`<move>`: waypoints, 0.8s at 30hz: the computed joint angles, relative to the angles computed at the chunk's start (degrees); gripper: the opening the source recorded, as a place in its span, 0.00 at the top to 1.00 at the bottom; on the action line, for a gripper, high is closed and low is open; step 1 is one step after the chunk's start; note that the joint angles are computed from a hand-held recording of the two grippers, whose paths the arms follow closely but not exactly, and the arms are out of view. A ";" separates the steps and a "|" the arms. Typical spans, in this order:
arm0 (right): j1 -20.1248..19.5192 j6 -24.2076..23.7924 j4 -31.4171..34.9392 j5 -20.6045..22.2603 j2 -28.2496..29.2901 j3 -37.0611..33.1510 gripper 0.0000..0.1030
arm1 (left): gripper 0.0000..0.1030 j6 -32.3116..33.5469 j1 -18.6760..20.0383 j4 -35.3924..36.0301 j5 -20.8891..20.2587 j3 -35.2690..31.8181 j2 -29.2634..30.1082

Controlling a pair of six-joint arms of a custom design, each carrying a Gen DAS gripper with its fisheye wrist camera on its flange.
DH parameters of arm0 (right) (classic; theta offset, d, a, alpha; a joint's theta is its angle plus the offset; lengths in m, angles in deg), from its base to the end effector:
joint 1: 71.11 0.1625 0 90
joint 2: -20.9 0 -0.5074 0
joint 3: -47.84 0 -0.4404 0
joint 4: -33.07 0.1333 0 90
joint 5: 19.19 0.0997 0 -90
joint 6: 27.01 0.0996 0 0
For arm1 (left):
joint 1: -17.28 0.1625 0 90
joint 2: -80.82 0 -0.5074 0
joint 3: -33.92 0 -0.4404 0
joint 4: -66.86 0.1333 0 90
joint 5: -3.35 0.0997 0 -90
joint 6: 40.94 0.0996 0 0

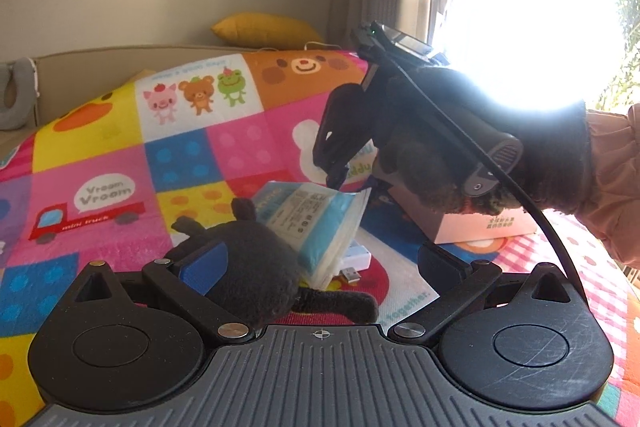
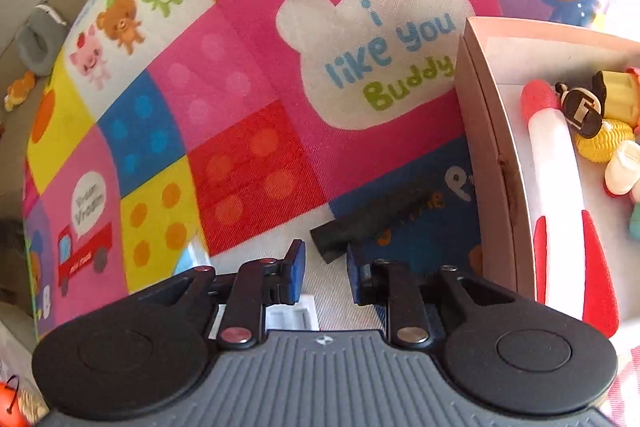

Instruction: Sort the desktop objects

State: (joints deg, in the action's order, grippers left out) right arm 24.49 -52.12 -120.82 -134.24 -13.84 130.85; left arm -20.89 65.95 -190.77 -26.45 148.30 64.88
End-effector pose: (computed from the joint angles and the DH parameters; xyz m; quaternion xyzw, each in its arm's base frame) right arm 0.1717 -0.8176 0.0629 0.2277 -0.9404 0.0943 0.2342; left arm -0.1685 -0.5243 -0.0582 0.1186 0.7578 -0.5590 0.3150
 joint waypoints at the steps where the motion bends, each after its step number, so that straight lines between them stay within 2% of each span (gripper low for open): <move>1: 0.33 0.92 -0.55 -1.65 0.83 -0.65 0.66 | 0.00 0.33 0.02 -0.64 0.06 0.03 0.02; 3: 0.67 3.51 -0.23 -4.14 2.25 -2.23 0.64 | 0.00 0.42 0.10 -1.67 -0.10 0.30 -0.04; 6: 1.34 1.03 -3.85 -6.41 3.40 -2.69 0.62 | 0.00 0.53 0.03 -2.35 0.22 0.40 0.05; 8: 1.35 0.21 -6.09 -7.81 4.19 -3.29 0.53 | 0.00 0.30 -0.19 -2.28 0.52 0.62 0.10; 9: 1.07 1.66 -5.62 -7.43 4.18 -3.80 0.49 | 0.00 -0.01 -0.25 -2.09 0.53 0.80 0.08; 12: 0.04 8.90 -0.66 -2.19 3.07 -5.26 0.41 | 0.00 0.05 -0.27 -1.48 0.96 0.61 0.04; 15: -0.01 15.57 0.26 -0.43 3.16 -6.40 0.36 | 0.00 0.11 -0.13 -1.22 0.97 0.34 -0.01; 17: 0.25 18.75 -0.91 -1.27 3.93 -7.04 0.37 | 0.00 0.32 -0.08 -1.14 1.04 0.19 -0.02; 19: 0.61 19.97 -1.53 -3.53 5.00 -7.93 0.43 | 0.00 0.31 -0.14 -1.23 1.03 0.30 -0.02; 20: 0.88 19.43 -3.44 -4.12 5.25 -7.67 0.48 | 0.00 0.34 -0.09 -1.31 0.92 0.34 -0.03; 21: 1.14 18.05 -4.65 -4.66 5.62 -7.73 0.58 | 0.00 0.35 -0.08 -1.38 0.72 0.44 -0.03; 24: 1.37 12.51 -6.03 -4.66 5.72 -7.26 0.67 | 0.00 0.41 -0.08 -1.56 0.19 0.65 0.07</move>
